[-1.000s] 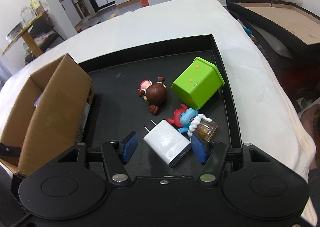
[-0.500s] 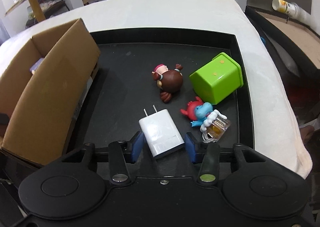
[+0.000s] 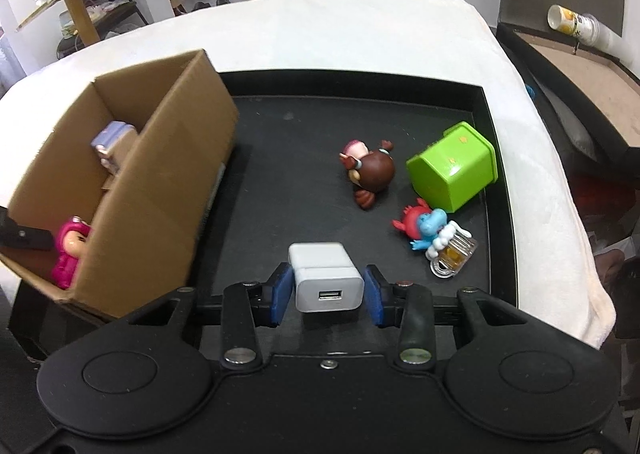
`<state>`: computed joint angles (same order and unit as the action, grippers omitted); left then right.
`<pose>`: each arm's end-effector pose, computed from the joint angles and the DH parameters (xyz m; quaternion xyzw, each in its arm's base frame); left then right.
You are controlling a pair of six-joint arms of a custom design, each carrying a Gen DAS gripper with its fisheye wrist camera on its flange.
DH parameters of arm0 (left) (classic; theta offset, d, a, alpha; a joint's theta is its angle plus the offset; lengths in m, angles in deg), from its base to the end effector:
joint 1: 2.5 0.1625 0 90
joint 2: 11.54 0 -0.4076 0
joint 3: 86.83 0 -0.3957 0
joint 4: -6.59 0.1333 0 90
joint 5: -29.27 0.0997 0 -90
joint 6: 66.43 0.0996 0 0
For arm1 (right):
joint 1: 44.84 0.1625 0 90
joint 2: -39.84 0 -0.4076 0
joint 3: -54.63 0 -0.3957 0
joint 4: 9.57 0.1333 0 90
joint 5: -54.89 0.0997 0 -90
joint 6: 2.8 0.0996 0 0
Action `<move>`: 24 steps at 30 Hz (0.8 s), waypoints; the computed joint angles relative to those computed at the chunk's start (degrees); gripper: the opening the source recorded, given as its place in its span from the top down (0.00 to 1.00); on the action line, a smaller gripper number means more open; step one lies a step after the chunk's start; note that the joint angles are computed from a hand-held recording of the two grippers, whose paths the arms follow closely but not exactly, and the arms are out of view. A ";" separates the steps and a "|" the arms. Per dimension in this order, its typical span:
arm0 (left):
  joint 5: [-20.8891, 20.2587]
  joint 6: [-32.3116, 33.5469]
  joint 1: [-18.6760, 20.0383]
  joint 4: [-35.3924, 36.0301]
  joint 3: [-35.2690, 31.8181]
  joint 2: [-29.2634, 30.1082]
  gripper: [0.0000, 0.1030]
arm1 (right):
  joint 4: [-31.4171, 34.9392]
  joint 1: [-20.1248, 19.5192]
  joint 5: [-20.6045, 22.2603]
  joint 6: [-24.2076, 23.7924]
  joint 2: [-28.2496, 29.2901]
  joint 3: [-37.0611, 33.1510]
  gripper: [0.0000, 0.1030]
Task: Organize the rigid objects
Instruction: 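Close the right gripper on the white charger and lift it, then carry the white charger over the cardboard box and lower it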
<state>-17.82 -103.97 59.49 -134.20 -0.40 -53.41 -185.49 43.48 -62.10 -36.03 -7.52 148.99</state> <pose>-0.1477 -0.7058 0.0952 -0.0970 0.9245 -0.2402 0.2797 0.0681 -0.6816 0.1665 0.1744 -0.9034 0.2430 0.3071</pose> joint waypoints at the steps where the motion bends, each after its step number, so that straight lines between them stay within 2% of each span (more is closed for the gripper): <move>1: -0.05 0.10 0.03 -0.14 0.07 -0.04 0.81 | -0.02 0.20 0.10 0.01 -0.09 0.10 0.63; 12: -0.41 0.50 0.02 -0.77 0.49 -0.37 0.81 | 0.23 2.47 1.18 -0.65 -1.41 0.43 0.64; 24: -1.60 0.99 0.43 -1.46 0.72 -0.73 0.81 | 0.80 5.58 0.58 -2.12 -0.28 -2.18 0.64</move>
<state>-19.42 -102.98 59.92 -135.66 0.32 -54.13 -184.69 49.06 -61.52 -38.15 -7.80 146.81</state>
